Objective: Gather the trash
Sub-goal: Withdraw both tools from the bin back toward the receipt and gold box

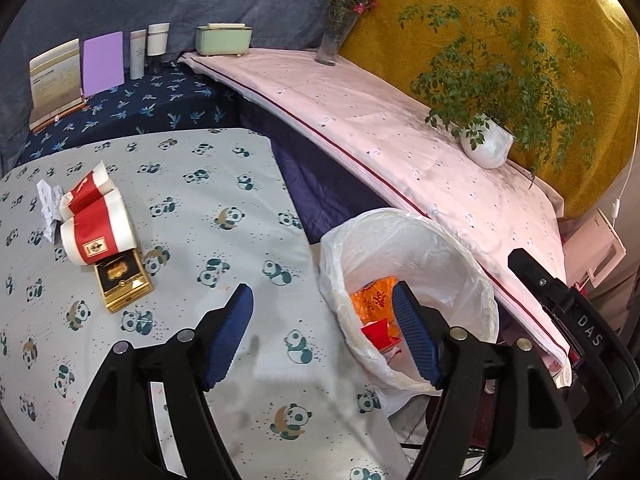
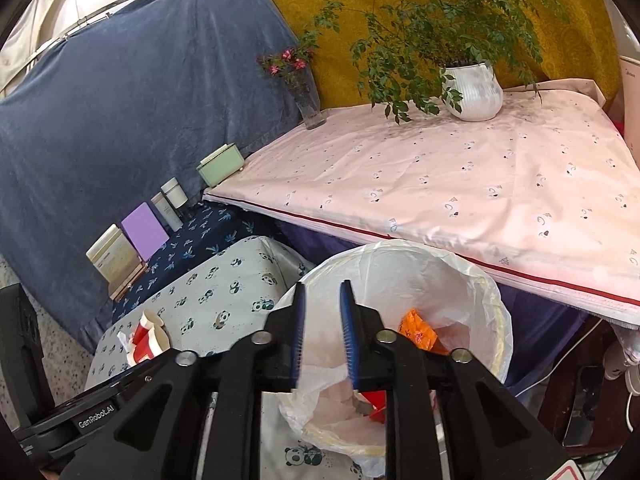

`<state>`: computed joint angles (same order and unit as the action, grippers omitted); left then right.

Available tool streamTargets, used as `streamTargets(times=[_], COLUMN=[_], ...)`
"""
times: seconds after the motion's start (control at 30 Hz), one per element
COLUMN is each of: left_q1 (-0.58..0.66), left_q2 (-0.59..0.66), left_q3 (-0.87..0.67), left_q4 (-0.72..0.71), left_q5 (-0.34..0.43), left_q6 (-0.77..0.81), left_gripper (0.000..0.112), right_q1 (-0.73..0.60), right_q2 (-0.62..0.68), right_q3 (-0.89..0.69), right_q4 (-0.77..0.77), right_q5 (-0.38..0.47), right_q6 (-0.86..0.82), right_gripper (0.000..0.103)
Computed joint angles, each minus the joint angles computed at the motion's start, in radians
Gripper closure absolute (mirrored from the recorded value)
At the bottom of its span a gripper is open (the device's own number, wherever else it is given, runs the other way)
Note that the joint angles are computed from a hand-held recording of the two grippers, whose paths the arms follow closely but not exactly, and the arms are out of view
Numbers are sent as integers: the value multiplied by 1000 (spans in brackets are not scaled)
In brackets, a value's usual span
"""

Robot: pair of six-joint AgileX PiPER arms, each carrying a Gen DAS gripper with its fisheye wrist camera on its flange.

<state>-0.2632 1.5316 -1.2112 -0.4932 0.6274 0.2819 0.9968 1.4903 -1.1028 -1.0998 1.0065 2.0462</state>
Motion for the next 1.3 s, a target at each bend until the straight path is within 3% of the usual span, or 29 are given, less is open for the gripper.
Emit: streamTargets(times=[0.13,0.43,0.77,1.13,1.3], left_q1=[41,147,298,497,568], left_q2=[-9,-35,-28,45,90], left_q3=[11,44,72,49,29], left_q4=[-17,-77,-104,-153,-167], left_q5=[2,18,18,43,41], left_q6=[17,96,164,275,307], left_gripper=[39,38,38,38,32], right_q1=[12,41,68,71,67], right_q2=[30,113,266,498,623], right_q3=[-43,-150,-319,-611,-787], right_q4=[4,19,86,206,278], right_q5=[8,19,-20,-56,-50], right_q6=[-19,-60,-163,-353,-476], right_gripper=[75,62,58,47,42])
